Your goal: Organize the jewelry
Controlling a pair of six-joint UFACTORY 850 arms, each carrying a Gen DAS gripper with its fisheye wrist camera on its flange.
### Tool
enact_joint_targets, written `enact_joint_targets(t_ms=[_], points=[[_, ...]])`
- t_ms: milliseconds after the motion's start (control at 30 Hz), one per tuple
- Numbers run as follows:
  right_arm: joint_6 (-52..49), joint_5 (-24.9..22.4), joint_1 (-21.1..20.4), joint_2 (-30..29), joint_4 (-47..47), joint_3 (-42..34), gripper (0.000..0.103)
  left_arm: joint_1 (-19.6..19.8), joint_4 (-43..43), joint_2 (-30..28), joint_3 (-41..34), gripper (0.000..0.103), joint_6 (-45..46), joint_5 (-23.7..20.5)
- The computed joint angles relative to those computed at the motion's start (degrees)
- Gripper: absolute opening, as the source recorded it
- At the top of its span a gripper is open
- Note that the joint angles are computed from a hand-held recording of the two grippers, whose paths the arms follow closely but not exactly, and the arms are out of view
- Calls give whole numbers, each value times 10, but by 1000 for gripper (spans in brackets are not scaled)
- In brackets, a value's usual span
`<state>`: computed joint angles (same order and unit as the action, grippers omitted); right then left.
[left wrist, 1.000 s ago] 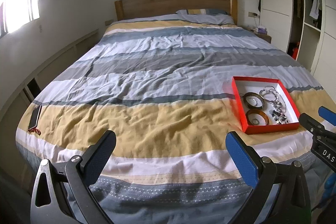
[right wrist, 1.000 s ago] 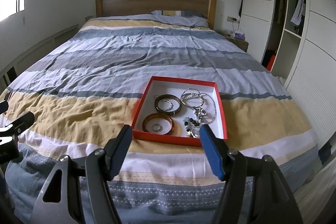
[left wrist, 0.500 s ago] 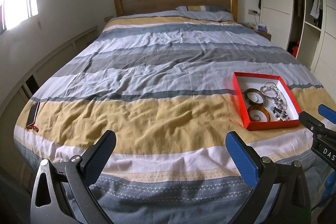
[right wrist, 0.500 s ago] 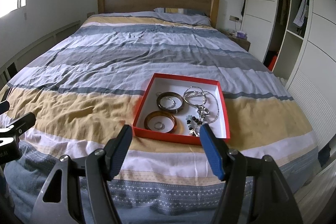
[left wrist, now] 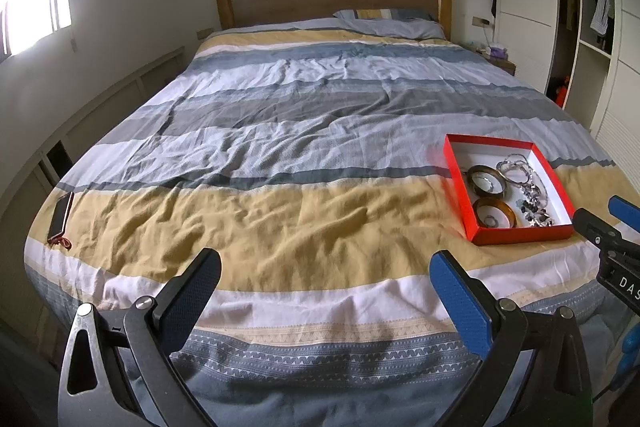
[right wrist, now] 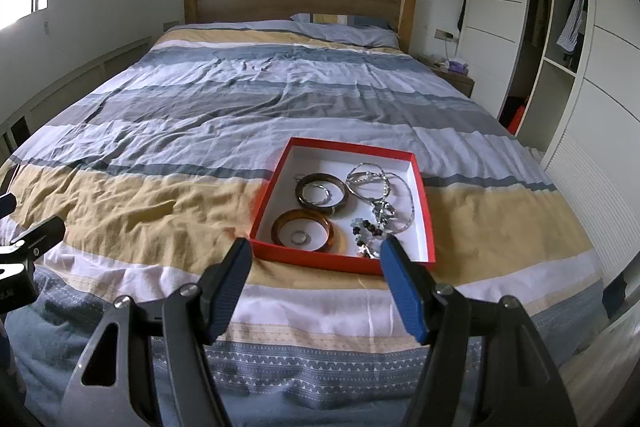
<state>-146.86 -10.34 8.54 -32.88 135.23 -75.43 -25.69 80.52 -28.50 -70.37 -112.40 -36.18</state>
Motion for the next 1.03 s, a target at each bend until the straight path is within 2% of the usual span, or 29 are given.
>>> enact_joint_targets(t_ms=[433,833,1033], points=[[13,2,-1,2,-16,1,65,-2,12,1,5,102,-14,8],[-17,-5,-6,7,14,9,65,-1,27,11,18,102,-27,7],[9,-10,-7,18,-19,15,65,-3,29,25,33,102,-34,-3]])
